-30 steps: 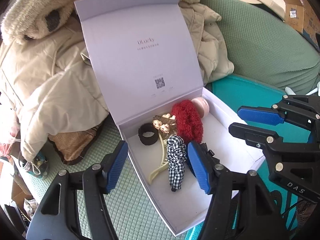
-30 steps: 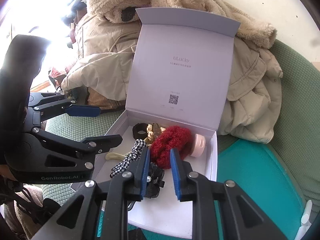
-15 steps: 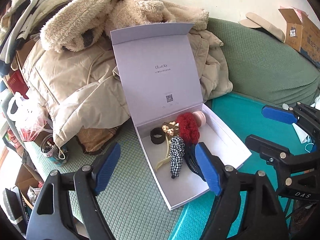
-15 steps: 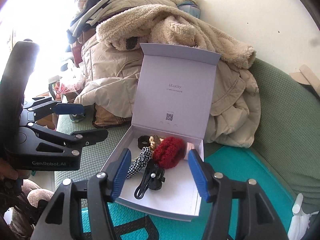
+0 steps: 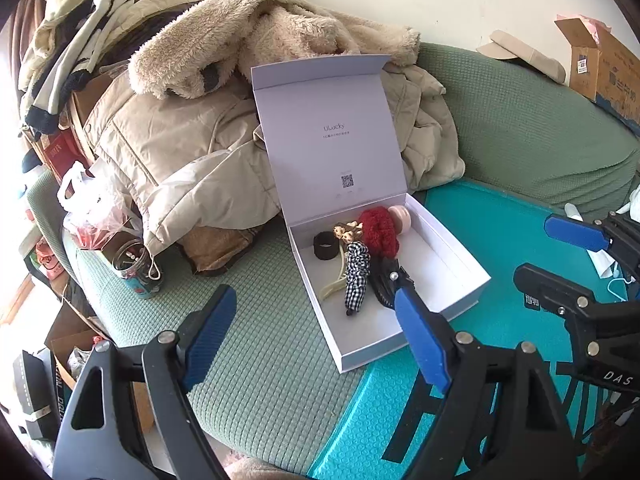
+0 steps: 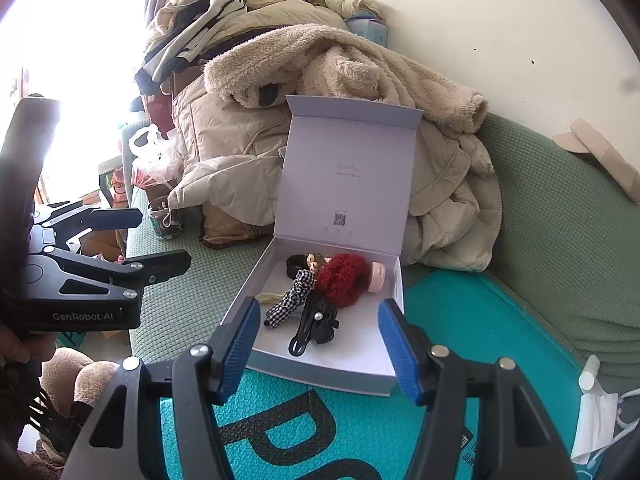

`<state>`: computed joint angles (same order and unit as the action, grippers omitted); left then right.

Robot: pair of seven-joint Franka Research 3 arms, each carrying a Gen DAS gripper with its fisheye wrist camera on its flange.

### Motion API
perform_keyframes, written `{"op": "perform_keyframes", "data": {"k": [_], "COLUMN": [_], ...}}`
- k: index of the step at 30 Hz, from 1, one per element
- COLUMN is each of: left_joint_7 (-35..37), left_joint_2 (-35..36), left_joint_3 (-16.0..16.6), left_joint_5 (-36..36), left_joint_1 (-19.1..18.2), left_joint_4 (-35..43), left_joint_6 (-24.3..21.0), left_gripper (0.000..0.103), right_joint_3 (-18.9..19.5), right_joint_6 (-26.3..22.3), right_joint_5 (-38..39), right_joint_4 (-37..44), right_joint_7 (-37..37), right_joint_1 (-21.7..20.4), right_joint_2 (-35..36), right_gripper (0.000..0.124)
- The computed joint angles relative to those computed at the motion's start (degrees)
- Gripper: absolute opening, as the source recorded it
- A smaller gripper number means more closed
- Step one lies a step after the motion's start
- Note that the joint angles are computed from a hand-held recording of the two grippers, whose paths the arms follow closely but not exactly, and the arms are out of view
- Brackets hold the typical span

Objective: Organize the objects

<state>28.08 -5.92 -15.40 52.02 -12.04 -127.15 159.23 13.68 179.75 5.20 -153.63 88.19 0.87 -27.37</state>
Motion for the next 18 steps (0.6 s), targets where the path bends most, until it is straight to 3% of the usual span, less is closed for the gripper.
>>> {"op": "perform_keyframes", "data": {"k": [18], "left_joint_7": [-0.9], "left_joint_2": [-9.3], "left_joint_3": [-3.1], "left_joint_5": [-5.9], "left_joint_1": [-0.7], "left_joint_4": [-10.0], "left_joint_6": [-1.8], "left_gripper": [0.081], "right_joint_3": [1.8], "right_joint_6": [-3.7], "right_joint_5": [0.2], "right_joint_4": [-7.4], "right_joint_7": [5.1], "right_joint_1": [1.6], "right_joint_2": [-9.0], "right_gripper": [0.062]}}
